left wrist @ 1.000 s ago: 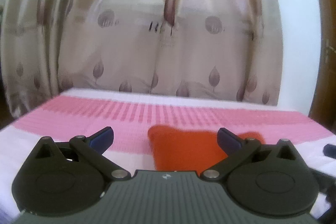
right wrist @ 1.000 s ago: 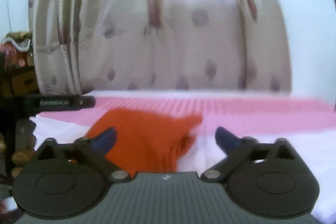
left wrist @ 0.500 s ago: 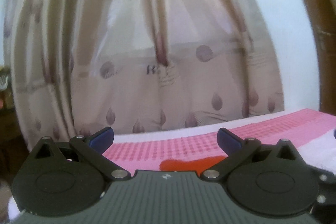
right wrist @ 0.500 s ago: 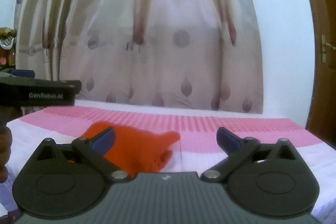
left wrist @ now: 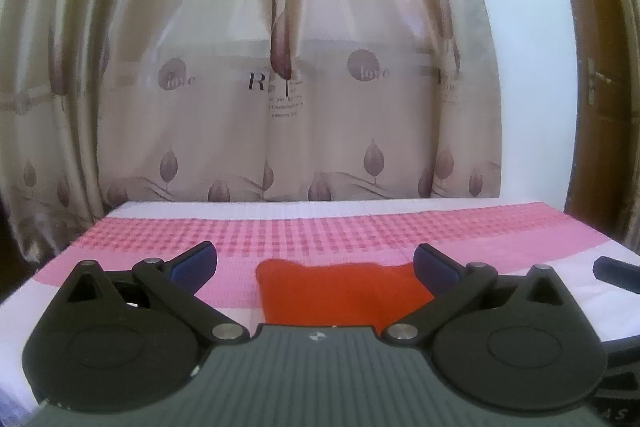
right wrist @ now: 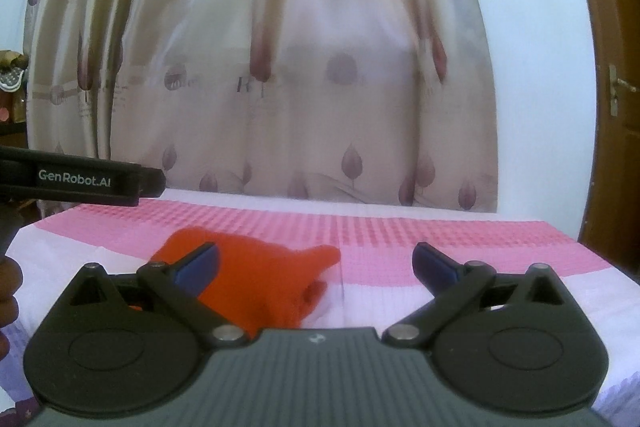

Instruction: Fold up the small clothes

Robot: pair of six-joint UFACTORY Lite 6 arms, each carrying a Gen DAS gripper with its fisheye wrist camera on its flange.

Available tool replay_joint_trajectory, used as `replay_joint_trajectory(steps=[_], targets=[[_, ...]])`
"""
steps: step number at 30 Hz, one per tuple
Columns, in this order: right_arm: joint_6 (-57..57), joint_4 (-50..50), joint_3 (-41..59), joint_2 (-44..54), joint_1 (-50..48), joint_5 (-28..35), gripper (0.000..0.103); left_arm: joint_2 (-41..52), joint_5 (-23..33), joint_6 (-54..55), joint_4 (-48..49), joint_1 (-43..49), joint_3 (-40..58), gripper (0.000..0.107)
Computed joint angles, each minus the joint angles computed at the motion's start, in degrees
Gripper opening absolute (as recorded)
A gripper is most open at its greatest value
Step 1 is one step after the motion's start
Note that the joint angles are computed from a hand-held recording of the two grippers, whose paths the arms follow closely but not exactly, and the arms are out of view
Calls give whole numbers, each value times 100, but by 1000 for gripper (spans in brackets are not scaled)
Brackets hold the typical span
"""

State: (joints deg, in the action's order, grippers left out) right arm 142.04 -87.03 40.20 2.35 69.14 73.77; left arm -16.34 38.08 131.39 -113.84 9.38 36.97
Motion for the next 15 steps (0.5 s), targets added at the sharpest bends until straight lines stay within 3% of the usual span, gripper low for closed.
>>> replay_joint_trajectory(steps=[15], targets=[[99, -20, -10, 129, -93, -280, 103, 382, 105, -374, 583, 168, 101, 103]])
